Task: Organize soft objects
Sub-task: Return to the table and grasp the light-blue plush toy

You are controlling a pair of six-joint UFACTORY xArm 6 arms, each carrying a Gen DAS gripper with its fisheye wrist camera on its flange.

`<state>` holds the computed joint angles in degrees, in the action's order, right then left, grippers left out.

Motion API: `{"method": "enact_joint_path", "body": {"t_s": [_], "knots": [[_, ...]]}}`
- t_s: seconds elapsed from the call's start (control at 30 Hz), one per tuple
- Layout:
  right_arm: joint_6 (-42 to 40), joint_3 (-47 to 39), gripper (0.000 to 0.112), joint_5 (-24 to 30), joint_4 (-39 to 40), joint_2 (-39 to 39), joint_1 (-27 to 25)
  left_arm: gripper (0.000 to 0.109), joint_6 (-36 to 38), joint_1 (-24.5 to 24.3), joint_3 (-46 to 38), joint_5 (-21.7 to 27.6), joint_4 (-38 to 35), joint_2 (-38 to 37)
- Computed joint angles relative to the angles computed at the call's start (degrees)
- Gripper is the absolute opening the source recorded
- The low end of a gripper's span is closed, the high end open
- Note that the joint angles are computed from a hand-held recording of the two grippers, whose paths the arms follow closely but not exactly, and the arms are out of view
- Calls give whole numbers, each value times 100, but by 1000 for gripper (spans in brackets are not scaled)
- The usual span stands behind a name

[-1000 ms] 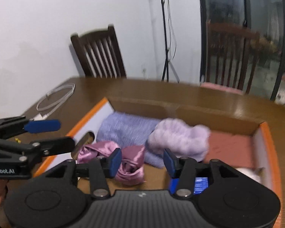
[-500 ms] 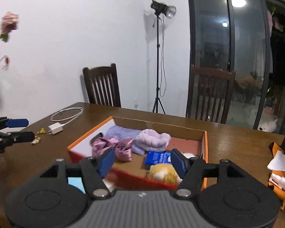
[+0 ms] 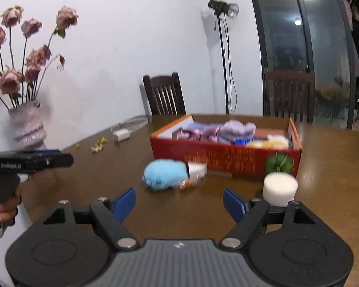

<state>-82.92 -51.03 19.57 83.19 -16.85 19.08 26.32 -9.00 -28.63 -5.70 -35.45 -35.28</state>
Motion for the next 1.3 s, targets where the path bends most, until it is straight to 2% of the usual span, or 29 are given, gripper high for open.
{"method": "enact_joint_path", "body": {"t_s": [0.13, 0.33, 0.53, 0.6, 0.67, 0.73, 0.77, 0.83, 0.93, 1.17, 1.23, 1.3], "knots": [[172, 6, 80, -334, -37, 132, 113, 102, 216, -107, -131, -79, -267, 189], [101, -208, 80, -199, 142, 399, 36, 102, 1880, -313, -663, 61, -2068, 624], [289, -857, 79, -141, 53, 1098, 145, 101, 3061, -293, -1469, 281, -3459, 1518], [356, -1218, 76, -72, -8, 1466, 183, 99, 2952, -153, -1769, 520, -3435, 1902], [574, -1625, 69, -35, -155, 1862, 224, 89, 2683, -29, -2051, 756, -3259, 2267], [802, -2055, 63, 62, -265, 2254, 246, 74, 2430, 116, -2335, 1131, -3091, 2591], [964, -2332, 62, 157, -356, 2497, 251, 71, 2252, 176, -2437, 1297, -2956, 2707], [1270, -2745, 53, 336, -539, 2855, 263, 69, 2186, 266, -2648, 1591, -3025, 2921], [1903, -3307, 44, 615, -1029, 3347, 269, 67, 2098, 331, -2817, 1761, -3109, 3112], [2627, -3903, 39, 1101, -1362, 3872, 162, 58, 2604, 505, -2947, 2295, -3836, 3182], [2684, -3929, 39, 1170, -1390, 3887, 139, 46, 2714, 591, -2955, 2558, -4020, 3161], [2721, -3962, 39, 1251, -1381, 3908, 102, 42, 2681, 620, -2947, 2693, -4070, 3135]]}}
